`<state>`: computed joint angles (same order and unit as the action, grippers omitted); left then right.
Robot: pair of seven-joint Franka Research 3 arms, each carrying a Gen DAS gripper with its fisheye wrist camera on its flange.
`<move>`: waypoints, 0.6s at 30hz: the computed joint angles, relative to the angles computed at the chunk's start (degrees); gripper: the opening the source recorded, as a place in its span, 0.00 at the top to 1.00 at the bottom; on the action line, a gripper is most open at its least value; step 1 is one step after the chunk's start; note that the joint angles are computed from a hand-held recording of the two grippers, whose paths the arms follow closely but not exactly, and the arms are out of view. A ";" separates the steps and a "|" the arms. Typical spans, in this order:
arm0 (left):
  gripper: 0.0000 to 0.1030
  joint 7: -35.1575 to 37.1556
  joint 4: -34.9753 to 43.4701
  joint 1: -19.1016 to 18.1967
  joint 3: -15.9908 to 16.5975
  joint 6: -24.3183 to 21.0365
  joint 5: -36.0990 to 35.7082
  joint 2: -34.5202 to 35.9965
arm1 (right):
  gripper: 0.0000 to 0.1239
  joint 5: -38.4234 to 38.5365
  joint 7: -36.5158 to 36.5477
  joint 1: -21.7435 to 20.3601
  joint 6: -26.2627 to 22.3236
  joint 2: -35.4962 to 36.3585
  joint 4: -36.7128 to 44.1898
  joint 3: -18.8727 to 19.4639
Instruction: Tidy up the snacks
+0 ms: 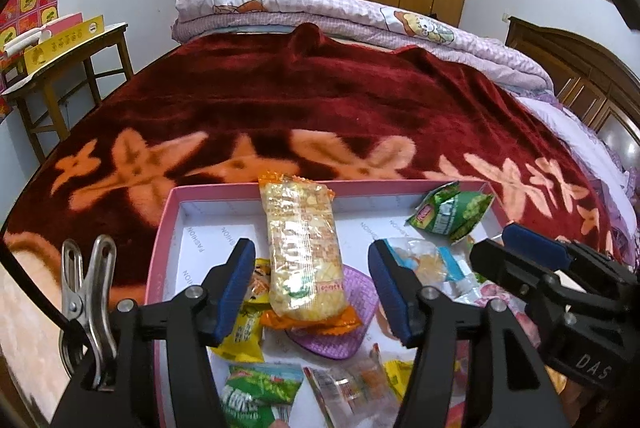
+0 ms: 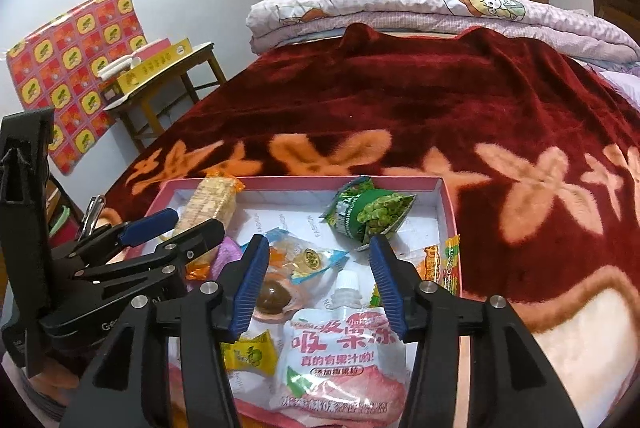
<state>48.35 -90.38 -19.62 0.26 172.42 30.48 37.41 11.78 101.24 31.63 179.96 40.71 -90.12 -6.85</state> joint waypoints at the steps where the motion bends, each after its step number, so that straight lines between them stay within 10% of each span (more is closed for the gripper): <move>1: 0.40 -0.33 -0.61 -0.17 0.18 0.24 0.05 -0.51 | 0.57 -0.04 -0.15 0.11 0.33 -0.46 -0.64 0.08; 18: 0.39 -13.02 -14.10 -4.78 4.89 2.90 9.18 -11.07 | 0.57 3.30 -2.58 2.67 5.58 -7.91 -11.91 0.63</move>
